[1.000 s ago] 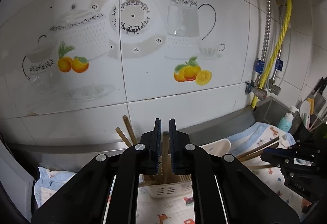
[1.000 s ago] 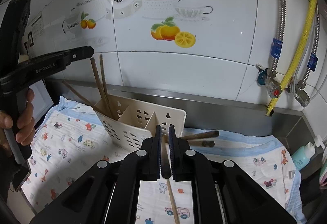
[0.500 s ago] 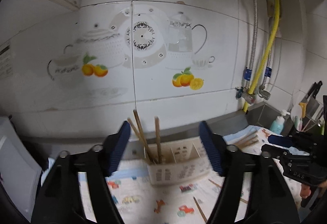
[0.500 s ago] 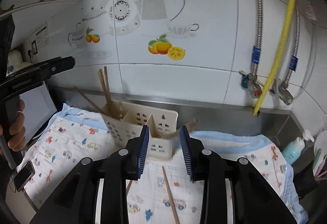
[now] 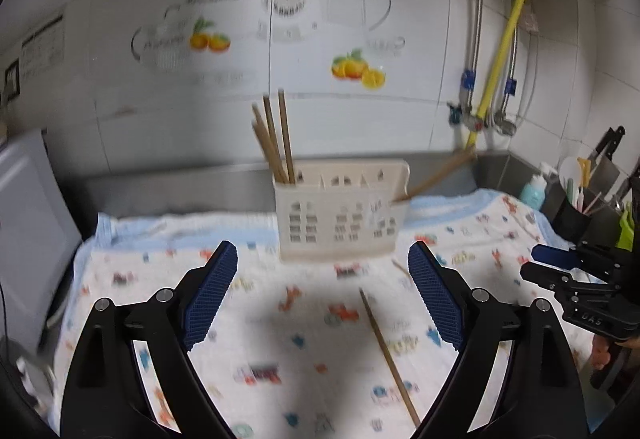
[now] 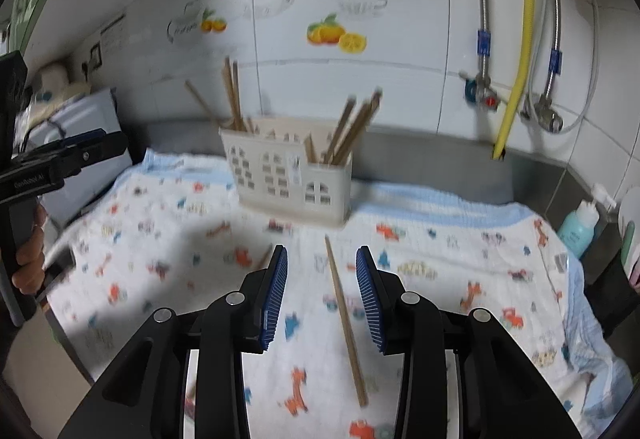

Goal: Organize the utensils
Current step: 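Move both open tools back over the last chopsticks on the cloth, then lower the left tool onto a chopstick while the right tool closes on another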

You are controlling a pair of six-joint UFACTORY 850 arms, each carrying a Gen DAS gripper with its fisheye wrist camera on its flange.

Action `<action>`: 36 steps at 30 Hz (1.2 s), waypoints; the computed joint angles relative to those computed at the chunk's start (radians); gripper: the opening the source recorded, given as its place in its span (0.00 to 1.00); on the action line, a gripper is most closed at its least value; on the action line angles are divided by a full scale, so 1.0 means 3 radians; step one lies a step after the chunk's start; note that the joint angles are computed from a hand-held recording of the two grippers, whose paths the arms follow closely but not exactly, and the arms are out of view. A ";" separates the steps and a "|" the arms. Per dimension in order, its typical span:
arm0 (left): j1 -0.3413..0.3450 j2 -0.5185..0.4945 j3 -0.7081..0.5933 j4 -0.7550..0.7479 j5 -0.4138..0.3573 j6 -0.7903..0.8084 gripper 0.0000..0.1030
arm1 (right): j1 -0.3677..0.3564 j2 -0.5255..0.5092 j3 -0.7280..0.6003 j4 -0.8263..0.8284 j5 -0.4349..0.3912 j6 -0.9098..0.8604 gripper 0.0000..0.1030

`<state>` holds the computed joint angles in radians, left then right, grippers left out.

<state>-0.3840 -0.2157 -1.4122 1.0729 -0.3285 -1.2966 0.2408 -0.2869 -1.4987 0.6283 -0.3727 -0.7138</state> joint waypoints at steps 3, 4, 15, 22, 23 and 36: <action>-0.0049 0.0031 0.0145 0.0020 -0.0019 -0.0113 0.84 | -0.0038 0.0024 0.0159 0.0174 -0.0054 -0.0227 0.34; -0.0069 0.0042 0.0199 0.0056 -0.0036 -0.0203 0.84 | -0.0044 0.0020 0.0197 0.0158 -0.0061 -0.0247 0.34; -0.0158 0.0030 0.0450 -0.0082 -0.0159 -0.0359 0.84 | -0.0130 -0.0189 0.0276 0.0228 -0.0195 -0.0438 0.25; -0.0214 -0.0013 0.0509 -0.0192 -0.0218 -0.0349 0.84 | -0.0145 -0.0370 0.0150 0.0099 -0.0298 -0.0380 0.21; -0.0216 -0.0015 0.0517 -0.0218 -0.0206 -0.0333 0.84 | -0.0145 -0.0395 0.0128 0.0071 -0.0313 -0.0359 0.19; -0.0381 -0.0154 0.0511 -0.0465 -0.0166 -0.0214 0.82 | -0.0121 -0.0568 -0.0028 -0.0317 -0.0373 -0.0121 0.12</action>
<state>-0.4985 -0.2618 -1.2589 0.9333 -0.3782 -1.3607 0.2046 -0.4573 -1.5071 0.5333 -0.4848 -0.7501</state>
